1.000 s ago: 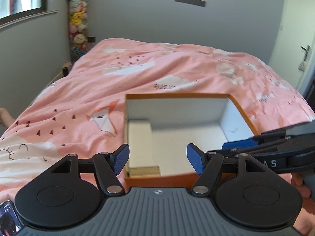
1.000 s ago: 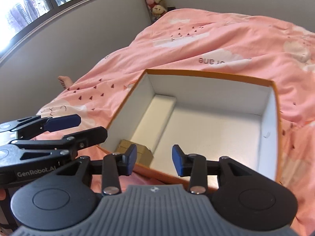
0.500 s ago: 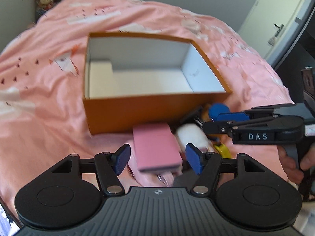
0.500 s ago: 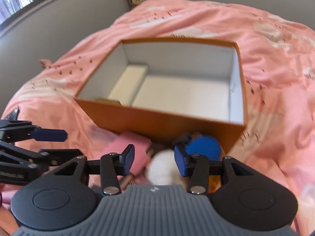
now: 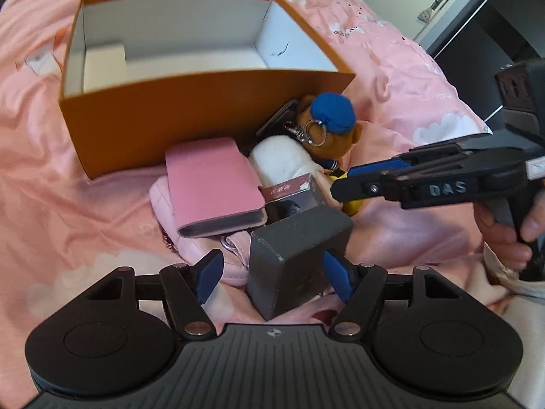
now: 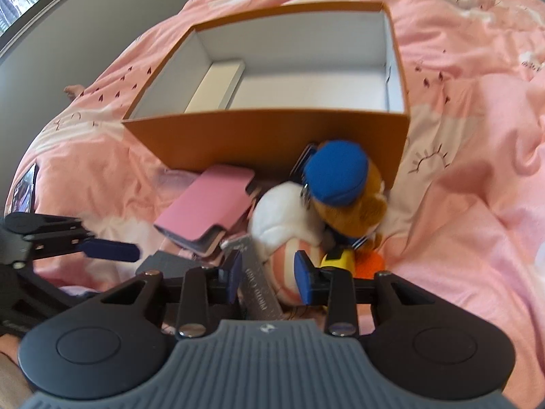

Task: Organize objects
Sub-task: 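Grasp the dark grey box with the left tool while the right tool grasps the PHOTO CARD box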

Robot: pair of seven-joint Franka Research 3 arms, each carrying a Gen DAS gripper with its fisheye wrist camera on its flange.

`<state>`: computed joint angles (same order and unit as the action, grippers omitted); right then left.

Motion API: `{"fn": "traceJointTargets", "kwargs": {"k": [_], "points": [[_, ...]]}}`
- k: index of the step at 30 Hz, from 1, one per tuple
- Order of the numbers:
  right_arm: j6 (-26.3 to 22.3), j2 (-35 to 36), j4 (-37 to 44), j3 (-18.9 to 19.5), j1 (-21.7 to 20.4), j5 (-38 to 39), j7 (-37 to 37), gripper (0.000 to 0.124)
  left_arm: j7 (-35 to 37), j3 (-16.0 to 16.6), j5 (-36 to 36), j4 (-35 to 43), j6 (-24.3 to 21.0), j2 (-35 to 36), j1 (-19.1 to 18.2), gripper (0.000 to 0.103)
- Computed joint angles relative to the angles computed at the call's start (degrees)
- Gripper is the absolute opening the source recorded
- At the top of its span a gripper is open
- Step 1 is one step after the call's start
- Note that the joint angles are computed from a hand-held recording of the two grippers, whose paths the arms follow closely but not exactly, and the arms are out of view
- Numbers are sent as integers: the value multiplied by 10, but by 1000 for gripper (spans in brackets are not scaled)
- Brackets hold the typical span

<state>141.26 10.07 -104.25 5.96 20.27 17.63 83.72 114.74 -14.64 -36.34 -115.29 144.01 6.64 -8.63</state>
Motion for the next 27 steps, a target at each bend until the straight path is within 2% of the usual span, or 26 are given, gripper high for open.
{"fn": "traceJointTargets", "kwargs": {"k": [8, 12, 18, 23, 27], "points": [[-20, 10, 8, 0, -3, 14, 2, 37, 58, -12, -44, 21, -10, 29, 9, 79], [-21, 12, 9, 0, -4, 18, 3, 37, 60, -16, -51, 27, -15, 38, 11, 79], [-19, 14, 9, 0, -4, 21, 3, 37, 54, -18, -48, 7, 17, 20, 4, 65], [-15, 12, 7, 0, -3, 16, 4, 37, 50, -12, -72, -16, 42, -7, 2, 49], [-11, 11, 7, 1, -2, 13, -2, 37, 31, -1, -88, -26, 57, -25, -2, 46]]}}
